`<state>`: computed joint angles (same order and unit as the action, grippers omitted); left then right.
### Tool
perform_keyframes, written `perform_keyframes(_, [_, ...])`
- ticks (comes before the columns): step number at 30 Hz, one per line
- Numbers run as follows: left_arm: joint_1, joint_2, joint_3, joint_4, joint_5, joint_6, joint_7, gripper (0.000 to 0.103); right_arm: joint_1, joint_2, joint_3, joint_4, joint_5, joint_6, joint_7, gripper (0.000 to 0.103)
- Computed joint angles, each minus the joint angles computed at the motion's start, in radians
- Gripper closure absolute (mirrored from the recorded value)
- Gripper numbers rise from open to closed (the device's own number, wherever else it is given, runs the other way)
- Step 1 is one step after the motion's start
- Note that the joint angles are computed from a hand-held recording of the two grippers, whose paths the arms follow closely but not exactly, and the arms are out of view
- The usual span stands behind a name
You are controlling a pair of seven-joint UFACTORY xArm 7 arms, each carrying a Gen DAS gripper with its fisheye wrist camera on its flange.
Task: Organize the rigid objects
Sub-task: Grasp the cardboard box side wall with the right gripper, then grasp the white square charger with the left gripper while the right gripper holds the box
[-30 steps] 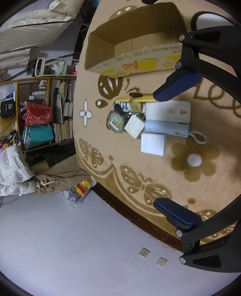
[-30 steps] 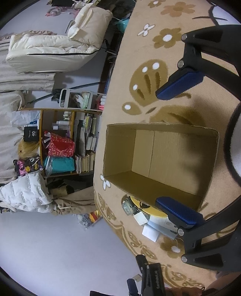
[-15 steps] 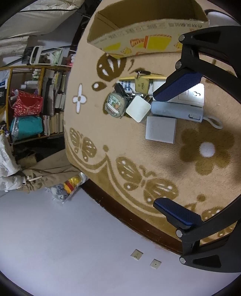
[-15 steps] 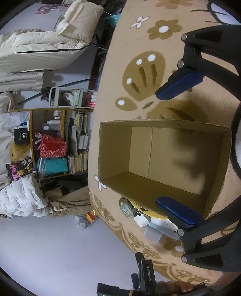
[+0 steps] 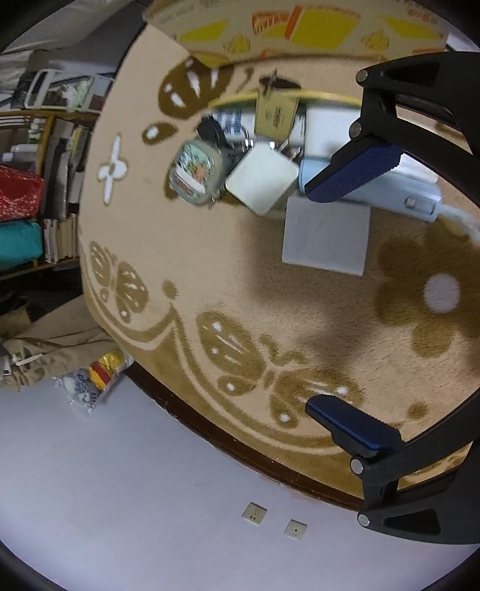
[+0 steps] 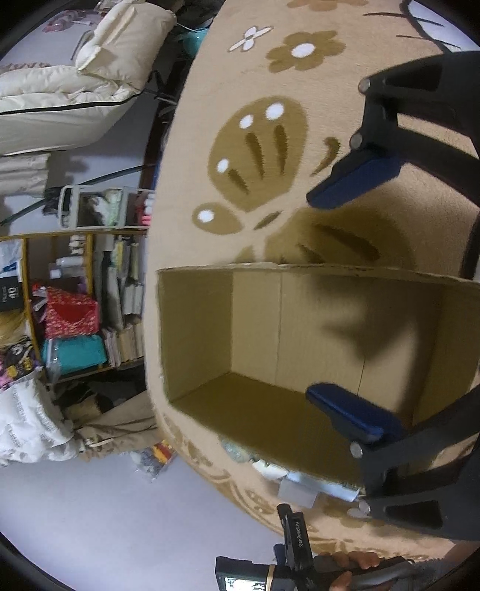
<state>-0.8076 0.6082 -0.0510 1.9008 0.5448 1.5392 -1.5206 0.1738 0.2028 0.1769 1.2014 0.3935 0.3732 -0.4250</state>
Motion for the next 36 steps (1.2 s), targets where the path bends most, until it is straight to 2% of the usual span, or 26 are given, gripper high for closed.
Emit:
perform_keyframes(2, [0.008,0.017,0.0,0.006,-0.005,0.005,0.022,0.0,0.009,0.018,-0.011,0.017,-0.035,0.021,0.025,0.014])
perform_keyframes(4, [0.019,0.026,-0.001,0.001,-0.019,-0.002,0.038,0.0,0.01,0.034,-0.013,0.033,-0.053,0.041,0.038,0.026])
perform_keyframes(8, [0.031,0.027,0.002,-0.031,-0.037,-0.03,0.039,0.0,0.011,0.064,-0.019,0.065,-0.089,0.065,0.068,0.035])
perform_keyframes(10, [0.036,0.017,0.003,-0.049,-0.04,-0.047,0.025,0.0,0.011,0.073,-0.021,0.077,-0.102,0.076,0.084,0.048])
perform_keyframes(11, [0.038,0.015,0.003,-0.055,-0.039,-0.055,0.021,0.0,0.008,0.08,-0.022,0.086,-0.105,0.088,0.092,0.05])
perform_keyframes(16, [0.046,0.002,0.002,-0.081,-0.032,-0.089,0.01,0.0,-0.02,0.114,-0.012,0.124,-0.076,0.138,0.091,0.066])
perform_keyframes(18, [0.053,-0.012,0.0,-0.104,-0.034,-0.116,-0.004,0.0,-0.028,0.122,-0.008,0.133,-0.064,0.147,0.084,0.074])
perform_keyframes(20, [0.066,-0.03,-0.008,-0.136,-0.041,-0.164,-0.007,0.0,-0.03,0.126,-0.008,0.136,-0.06,0.155,0.08,0.077])
perform_keyframes(22, [0.071,-0.032,-0.014,-0.142,-0.045,-0.184,0.0,0.0,-0.032,0.13,-0.005,0.14,-0.054,0.168,0.076,0.087])
perform_keyframes(25, [0.061,-0.013,-0.009,-0.112,-0.04,-0.159,0.006,0.0,-0.027,0.139,-0.007,0.147,-0.058,0.174,0.076,0.089])
perform_keyframes(36, [0.067,-0.026,-0.012,-0.136,-0.054,-0.198,-0.007,0.0,0.023,0.129,-0.042,0.121,-0.2,0.134,0.177,0.095])
